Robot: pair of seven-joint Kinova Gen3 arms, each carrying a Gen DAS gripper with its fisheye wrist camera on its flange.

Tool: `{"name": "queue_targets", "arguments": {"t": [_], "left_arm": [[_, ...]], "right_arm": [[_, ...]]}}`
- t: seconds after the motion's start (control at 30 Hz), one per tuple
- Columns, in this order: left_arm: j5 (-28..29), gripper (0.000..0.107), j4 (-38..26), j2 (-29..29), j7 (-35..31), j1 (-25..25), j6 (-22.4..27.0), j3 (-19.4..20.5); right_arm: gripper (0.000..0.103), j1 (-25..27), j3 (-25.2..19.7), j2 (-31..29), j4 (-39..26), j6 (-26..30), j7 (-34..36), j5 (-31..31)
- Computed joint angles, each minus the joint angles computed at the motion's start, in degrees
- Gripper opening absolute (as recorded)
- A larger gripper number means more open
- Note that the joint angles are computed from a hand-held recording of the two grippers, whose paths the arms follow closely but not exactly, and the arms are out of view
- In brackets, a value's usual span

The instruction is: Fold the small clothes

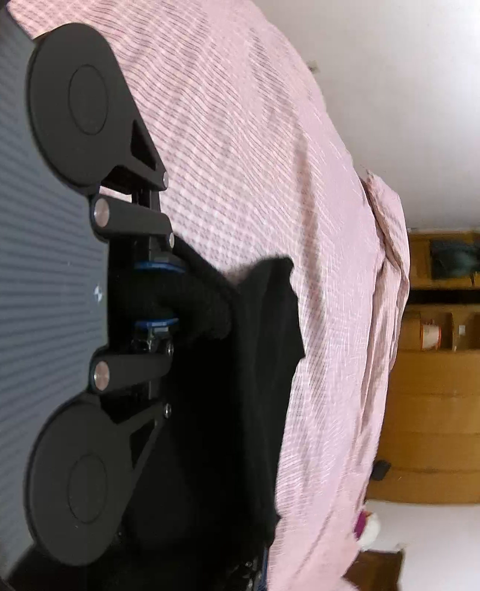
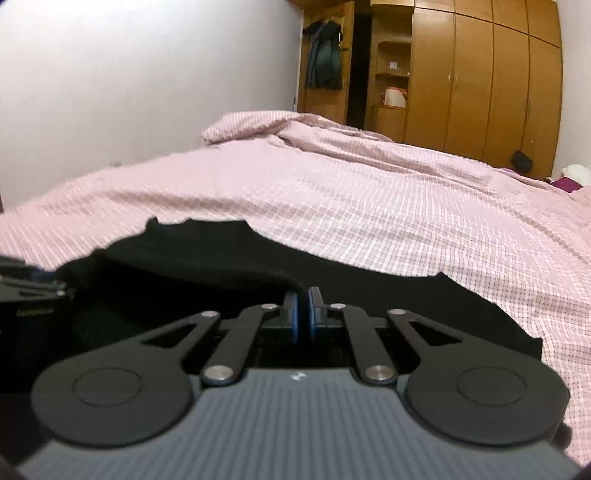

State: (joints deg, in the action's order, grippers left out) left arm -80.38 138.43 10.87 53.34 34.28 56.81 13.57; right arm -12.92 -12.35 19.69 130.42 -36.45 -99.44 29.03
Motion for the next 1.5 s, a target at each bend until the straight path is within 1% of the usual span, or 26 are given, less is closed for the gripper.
{"name": "queue_targets", "arguments": {"t": [0.1,0.17,0.2,0.27,0.3,0.37,0.4,0.47,0.53,0.57,0.63,0.67,0.7,0.73,0.83,0.9,0.93,1.0,1.07,1.13,1.2,1.23,1.27,1.33,1.4,1.5], "left_arm": [[1.09,0.029,1.74,-2.40,5.51,-1.04,-2.84,-0.41],[0.18,0.029,3.43,-5.22,8.37,-3.21,-6.77,-0.59],[-0.04,0.029,3.91,-6.33,9.27,-3.43,-7.70,-0.83],[0.15,0.031,4.62,-9.06,9.51,-4.46,-9.00,-0.55],[1.26,0.031,4.67,-10.43,8.73,-4.57,-8.91,0.08],[4.64,0.035,4.45,-12.32,6.42,-4.12,-6.30,1.83],[6.60,0.036,4.10,-13.25,4.57,-3.91,-4.98,2.59],[8.57,0.042,3.98,-15.25,2.16,-4.49,-4.60,3.07],[8.84,0.044,3.98,-16.66,-0.10,-5.75,-5.86,3.02],[8.85,0.045,3.67,-16.66,-1.34,-6.43,-6.16,3.13],[7.53,0.048,3.08,-16.17,-3.93,-7.88,-7.92,2.79],[5.93,0.051,3.12,-15.62,-4.30,-8.43,-8.96,2.75],[3.92,0.053,2.87,-14.32,-5.30,-9.15,-10.01,2.36],[2.85,0.057,2.28,-12.73,-6.96,-9.68,-10.55,1.90],[3.08,0.057,-0.33,-5.71,-12.50,-10.11,-9.49,0.21],[2.53,0.061,-0.16,-3.29,-12.73,-10.11,-9.83,-1.51],[1.57,0.063,0.70,-3.67,-11.44,-9.94,-10.52,-2.37],[2.46,0.064,1.88,-6.00,-11.66,-10.09,-11.07,-2.65],[4.76,0.064,2.57,-8.92,-13.76,-10.00,-11.19,-2.29],[7.91,0.064,3.09,-12.16,-17.18,-10.00,-11.47,-1.51],[11.30,0.064,3.78,-15.59,-20.17,-9.69,-11.35,-0.01],[13.41,0.064,4.18,-17.71,-22.41,-9.73,-11.65,0.54],[15.41,0.064,4.40,-19.18,-24.20,-9.79,-11.60,1.35],[19.90,0.065,4.62,-21.41,-26.70,-9.25,-9.98,3.96],[23.73,0.065,4.81,-23.29,-28.04,-8.95,-8.78,6.37],[29.36,0.066,5.64,-27.12,-29.49,-8.37,-8.76,9.15]], "right_arm": [[0.008,5.15,-5.23,0.28,-2.05,5.12,-4.10,6.45],[0.011,5.28,-6.00,1.17,-3.62,9.78,-8.19,11.11],[0.011,5.91,-7.04,1.90,-4.41,12.11,-9.90,13.44],[0.012,9.82,-11.36,2.20,-5.10,16.09,-13.00,18.10],[0.014,12.46,-13.68,1.86,-4.92,16.82,-15.33,20.41],[0.017,17.77,-18.23,1.80,-4.64,17.07,-19.99,23.71],[0.017,20.42,-19.75,1.88,-4.29,16.13,-22.32,25.75],[0.018,25.33,-21.59,1.71,-3.31,13.18,-26.96,29.78],[0.018,27.31,-19.53,0.36,-2.05,9.30,-31.39,31.48],[0.020,26.88,-16.90,-0.22,-1.57,7.33,-32.80,31.80],[0.032,25.17,-11.60,-1.47,-0.54,5.00,-34.08,29.69],[0.042,23.41,-8.94,-1.99,0.11,4.70,-33.98,27.79],[0.045,21.60,-6.29,-2.24,0.24,5.01,-34.09,26.10],[0.045,19.66,-3.63,-2.37,0.37,5.67,-34.23,24.73],[0.042,13.60,4.23,-1.50,-0.10,8.03,-36.01,24.79],[0.041,10.06,9.36,-0.88,0.35,7.41,-37.56,24.84],[0.042,7.81,12.01,-1.47,1.02,7.21,-39.03,24.13],[0.042,4.01,17.27,-4.15,2.33,9.01,-43.06,25.29],[0.045,3.48,20.55,-6.60,3.86,8.37,-47.72,29.61],[0.045,7.19,20.08,-8.03,5.46,5.33,-51.88,34.27],[0.045,12.42,17.42,-9.68,7.01,3.37,-55.15,38.93],[0.047,15.04,15.73,-10.82,7.77,2.94,-56.34,41.26],[0.054,17.67,14.41,-11.81,8.56,2.08,-57.00,43.59],[0.063,22.76,11.70,-13.63,9.93,-0.14,-58.70,48.25],[0.064,27.81,7.77,-14.78,10.08,-1.48,-61.57,52.91],[0.064,34.22,3.26,-17.04,10.48,-3.21,-66.65,59.90]]}}
